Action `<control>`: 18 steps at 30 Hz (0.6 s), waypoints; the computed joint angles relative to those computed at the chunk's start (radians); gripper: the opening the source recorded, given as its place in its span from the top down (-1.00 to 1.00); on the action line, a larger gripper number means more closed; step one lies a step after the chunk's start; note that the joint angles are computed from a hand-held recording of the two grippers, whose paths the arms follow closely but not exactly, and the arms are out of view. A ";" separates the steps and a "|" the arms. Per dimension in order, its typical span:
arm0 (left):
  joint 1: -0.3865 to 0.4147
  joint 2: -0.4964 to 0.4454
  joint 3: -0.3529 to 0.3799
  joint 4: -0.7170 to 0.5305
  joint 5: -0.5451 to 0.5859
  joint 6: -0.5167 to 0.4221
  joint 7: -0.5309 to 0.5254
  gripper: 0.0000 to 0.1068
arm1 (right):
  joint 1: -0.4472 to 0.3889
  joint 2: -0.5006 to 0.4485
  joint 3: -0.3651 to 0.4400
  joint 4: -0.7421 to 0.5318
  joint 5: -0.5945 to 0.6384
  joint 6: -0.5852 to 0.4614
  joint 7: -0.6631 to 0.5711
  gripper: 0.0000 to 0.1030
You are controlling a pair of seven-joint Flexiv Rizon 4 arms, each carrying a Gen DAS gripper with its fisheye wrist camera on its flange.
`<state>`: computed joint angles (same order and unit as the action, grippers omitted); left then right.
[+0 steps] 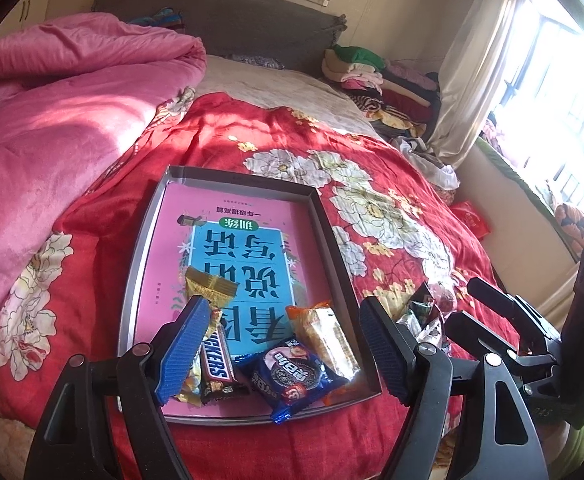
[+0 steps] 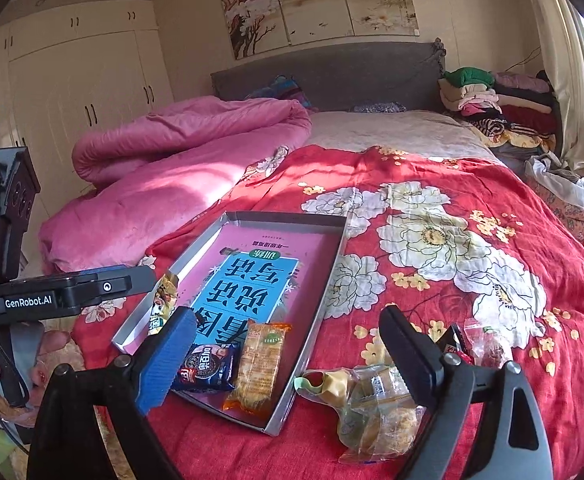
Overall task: Organize snacks
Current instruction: 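Withdraw both open tools up and away from the tray, then move both open tools toward the remaining snacks on the bedspread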
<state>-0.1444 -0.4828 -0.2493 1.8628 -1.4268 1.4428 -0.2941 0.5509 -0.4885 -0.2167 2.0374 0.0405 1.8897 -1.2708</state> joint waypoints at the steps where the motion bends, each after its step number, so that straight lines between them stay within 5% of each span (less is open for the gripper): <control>1: -0.002 0.002 -0.001 0.003 0.003 -0.004 -0.001 -0.47 | 0.008 0.005 -0.010 0.006 0.006 0.004 -0.001 -0.81; 18: -0.067 0.046 0.007 0.024 -0.063 -0.035 0.063 -0.48 | 0.078 0.081 -0.121 0.080 0.119 0.023 -0.028 -0.85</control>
